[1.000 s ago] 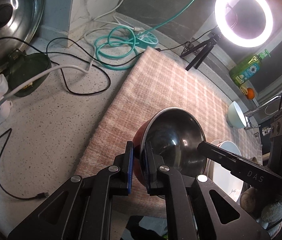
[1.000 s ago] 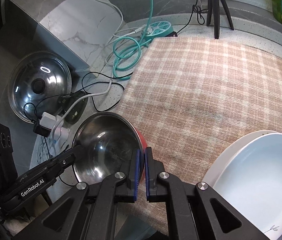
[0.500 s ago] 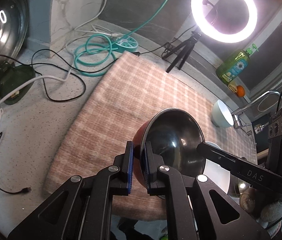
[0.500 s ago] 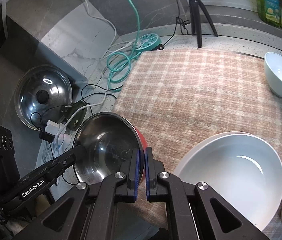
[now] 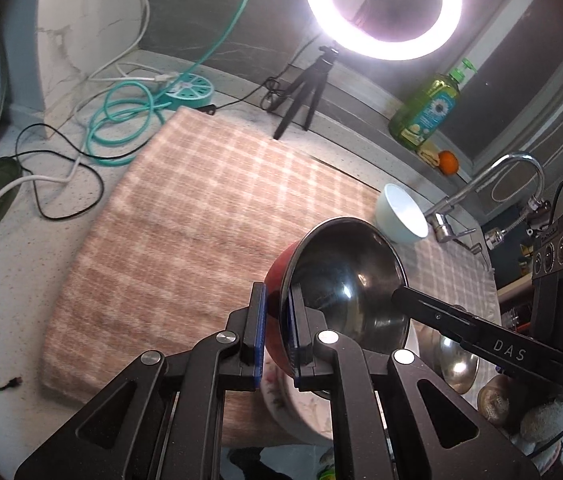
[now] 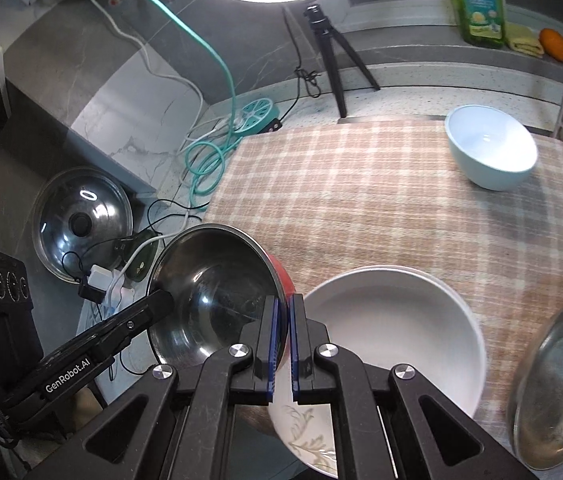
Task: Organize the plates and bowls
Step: 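Lift the red-backed steel bowl and carry it toward the plate stack, then lower the red-backed steel bowl into the plain steel bowl with both grippers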
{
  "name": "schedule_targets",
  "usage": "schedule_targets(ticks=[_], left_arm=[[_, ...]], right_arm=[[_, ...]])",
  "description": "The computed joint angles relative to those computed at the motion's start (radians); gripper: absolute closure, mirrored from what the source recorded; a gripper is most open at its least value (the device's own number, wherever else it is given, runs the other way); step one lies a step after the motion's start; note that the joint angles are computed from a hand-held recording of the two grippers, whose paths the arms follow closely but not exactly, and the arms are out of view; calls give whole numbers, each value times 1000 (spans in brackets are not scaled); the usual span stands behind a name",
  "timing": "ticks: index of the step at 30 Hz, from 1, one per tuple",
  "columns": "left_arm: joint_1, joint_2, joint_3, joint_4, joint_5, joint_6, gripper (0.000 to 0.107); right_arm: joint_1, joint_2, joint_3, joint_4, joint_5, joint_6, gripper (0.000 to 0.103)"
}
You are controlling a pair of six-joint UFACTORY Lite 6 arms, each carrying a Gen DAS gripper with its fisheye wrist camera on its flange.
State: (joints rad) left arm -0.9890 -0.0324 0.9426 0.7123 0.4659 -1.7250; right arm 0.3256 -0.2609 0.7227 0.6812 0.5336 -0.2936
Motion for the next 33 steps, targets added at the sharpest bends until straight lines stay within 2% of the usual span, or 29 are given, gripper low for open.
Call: schedule_targets(ticks=[16,25,33], left_arm=[[-114,369,437,-67,36,85,99],[-157,594,735,-164,78,211,99],[-192,817,1048,-281,147,352,99]], right_arm=[[-545,-198,-96,62,308,-352,98],[-862,-184,-70,68,461,-557,98],[-1094,-118,-29,48,542,-702,98]])
